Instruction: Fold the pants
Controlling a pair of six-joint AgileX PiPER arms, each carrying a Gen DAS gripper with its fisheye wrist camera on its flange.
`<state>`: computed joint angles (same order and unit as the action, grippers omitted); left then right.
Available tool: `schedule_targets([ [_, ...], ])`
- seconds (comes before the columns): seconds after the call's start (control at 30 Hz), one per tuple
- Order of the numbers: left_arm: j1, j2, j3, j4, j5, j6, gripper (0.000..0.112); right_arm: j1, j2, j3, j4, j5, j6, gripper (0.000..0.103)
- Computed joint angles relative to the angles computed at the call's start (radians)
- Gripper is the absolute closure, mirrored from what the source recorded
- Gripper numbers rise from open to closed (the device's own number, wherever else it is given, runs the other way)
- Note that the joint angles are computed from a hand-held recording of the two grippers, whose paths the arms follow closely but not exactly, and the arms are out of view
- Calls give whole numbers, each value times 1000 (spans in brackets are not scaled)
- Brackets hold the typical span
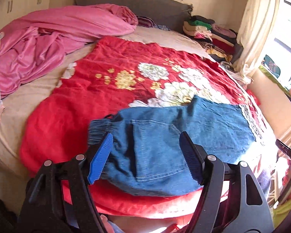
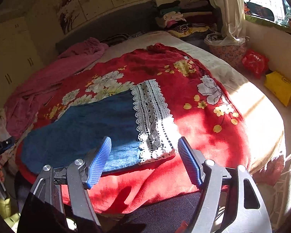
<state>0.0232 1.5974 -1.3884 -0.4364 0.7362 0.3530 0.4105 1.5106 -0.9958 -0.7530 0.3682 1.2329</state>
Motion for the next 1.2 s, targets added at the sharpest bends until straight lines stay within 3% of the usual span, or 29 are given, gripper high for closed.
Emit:
schedule_targets([
  [0.17, -158, 108, -81, 51, 26, 12, 48, 41, 146, -164, 129, 21, -225, 32],
  [0.33, -266, 259, -212, 185, 58, -89, 47, 27, 264, -301, 354, 28, -483, 32],
  [0.53, -318, 370, -340, 250, 67, -128, 43, 15, 346, -376, 423, 56, -570, 32],
  [0.67, -323, 463, -458, 312, 113, -185, 43, -6, 377, -385, 390, 116, -510, 32],
  [0.8, -276, 538, -543, 240, 167, -181, 43, -54, 343, -281, 476, -4, -554, 31],
  [0.87, -270, 545, -541, 220, 157, -180, 42, -35, 352, -298, 410, 24, -496, 31],
  [0.93, -281, 533, -525, 236, 145, -181, 40, -17, 343, -309, 384, 60, -465, 31],
  [1.0, -280, 503, -504, 220, 157, -177, 40, -25, 274, -234, 449, -27, -492, 31],
  [1.07, -269, 448, -447, 166, 136, -143, 39, -24, 208, -165, 402, -74, -423, 31],
  [1.13, -271, 395, -398, 162, 114, -145, 39, -21, 161, -123, 311, -65, -317, 20],
  [1.2, -274, 353, -368, 159, 106, -152, 38, -28, 120, -83, 268, -61, -261, 19],
])
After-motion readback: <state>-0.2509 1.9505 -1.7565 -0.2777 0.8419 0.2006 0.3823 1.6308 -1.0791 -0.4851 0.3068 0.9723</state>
